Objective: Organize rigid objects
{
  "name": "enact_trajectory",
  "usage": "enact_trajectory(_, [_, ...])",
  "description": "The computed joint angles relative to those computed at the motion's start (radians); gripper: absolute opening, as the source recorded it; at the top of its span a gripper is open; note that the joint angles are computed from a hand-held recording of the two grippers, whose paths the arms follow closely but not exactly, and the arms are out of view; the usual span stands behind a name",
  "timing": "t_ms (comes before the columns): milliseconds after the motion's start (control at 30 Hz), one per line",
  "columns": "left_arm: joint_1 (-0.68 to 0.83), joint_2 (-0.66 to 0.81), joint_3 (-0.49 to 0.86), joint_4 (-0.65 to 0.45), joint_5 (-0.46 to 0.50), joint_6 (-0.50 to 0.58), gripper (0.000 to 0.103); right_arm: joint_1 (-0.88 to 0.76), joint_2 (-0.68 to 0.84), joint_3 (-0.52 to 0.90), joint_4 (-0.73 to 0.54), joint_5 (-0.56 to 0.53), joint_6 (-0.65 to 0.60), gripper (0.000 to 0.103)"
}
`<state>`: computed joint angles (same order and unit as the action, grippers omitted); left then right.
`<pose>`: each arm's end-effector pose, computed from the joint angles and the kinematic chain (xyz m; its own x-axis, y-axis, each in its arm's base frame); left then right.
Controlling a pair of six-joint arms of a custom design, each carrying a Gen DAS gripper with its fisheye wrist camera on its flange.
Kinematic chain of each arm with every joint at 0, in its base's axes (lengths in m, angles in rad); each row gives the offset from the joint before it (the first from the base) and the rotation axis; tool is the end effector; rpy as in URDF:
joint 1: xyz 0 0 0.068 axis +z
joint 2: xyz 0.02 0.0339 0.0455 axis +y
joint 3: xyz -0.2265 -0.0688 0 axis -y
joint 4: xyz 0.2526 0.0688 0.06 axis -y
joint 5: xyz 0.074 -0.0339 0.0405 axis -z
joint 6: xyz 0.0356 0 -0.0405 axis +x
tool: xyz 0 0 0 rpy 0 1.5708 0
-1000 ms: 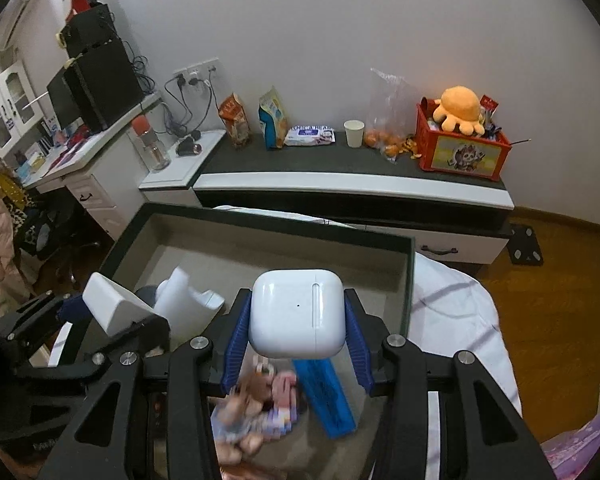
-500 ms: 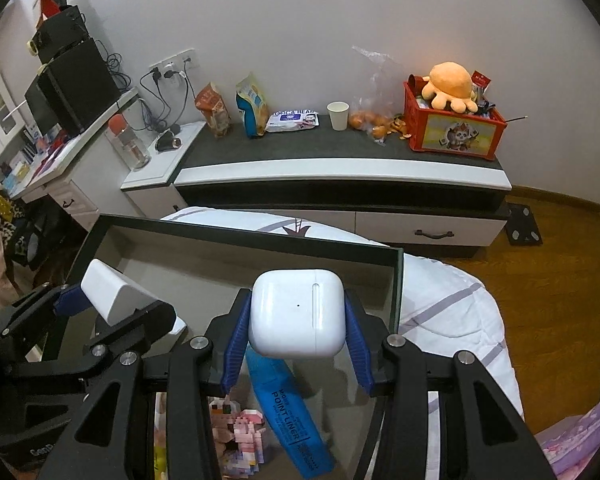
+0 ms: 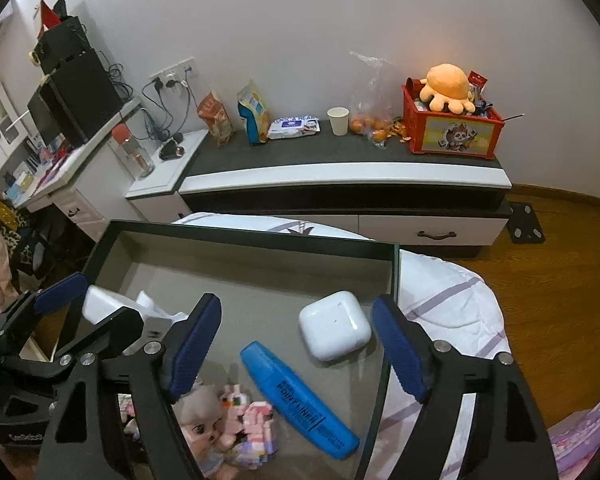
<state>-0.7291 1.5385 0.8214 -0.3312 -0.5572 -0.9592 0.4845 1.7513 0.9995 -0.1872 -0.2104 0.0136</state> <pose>0.2322 -0.1822 0.1288 -0.6729 -0.3307 -0.6617 -0.3175 0.9370 -0.1455 0.3066 0.1698 0.1198 -0.7217 -0.3648 -0.5882 -0.5549 0.8130 0.1766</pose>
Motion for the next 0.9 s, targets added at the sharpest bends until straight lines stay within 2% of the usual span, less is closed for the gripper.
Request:
enact_trajectory(200, [-0.1, -0.089, -0.024, -0.101, -0.085, -0.092, 0.102, 0.003, -0.109, -0.092, 0.008, -0.006, 0.019, 0.083])
enact_trajectory(400, [-0.236, -0.144, -0.011, -0.289, -0.177, -0.263, 0.102, 0.014, -0.288, -0.216, -0.015, 0.001, 0.037, 0.083])
enact_trajectory(567, [-0.378, -0.12, 0.056, -0.516, -0.241, -0.48, 0.103, 0.042, -0.482, -0.337, -0.054, 0.019, 0.065, 0.084])
enact_trajectory(700, [-0.482, -0.084, 0.12, -0.697, -0.258, -0.663, 0.103, 0.069, -0.663, -0.428, -0.112, 0.039, 0.089, 0.085])
enact_trajectory(833, [-0.593, -0.029, 0.197, -0.872, -0.261, -0.85, 0.103, 0.107, -0.914, -0.525, -0.221, 0.079, 0.113, 0.103])
enact_trajectory(900, [-0.65, 0.004, 0.244, -0.954, -0.254, -0.937, 0.103, 0.109, -1.022, -0.55, -0.285, 0.08, 0.116, 0.103])
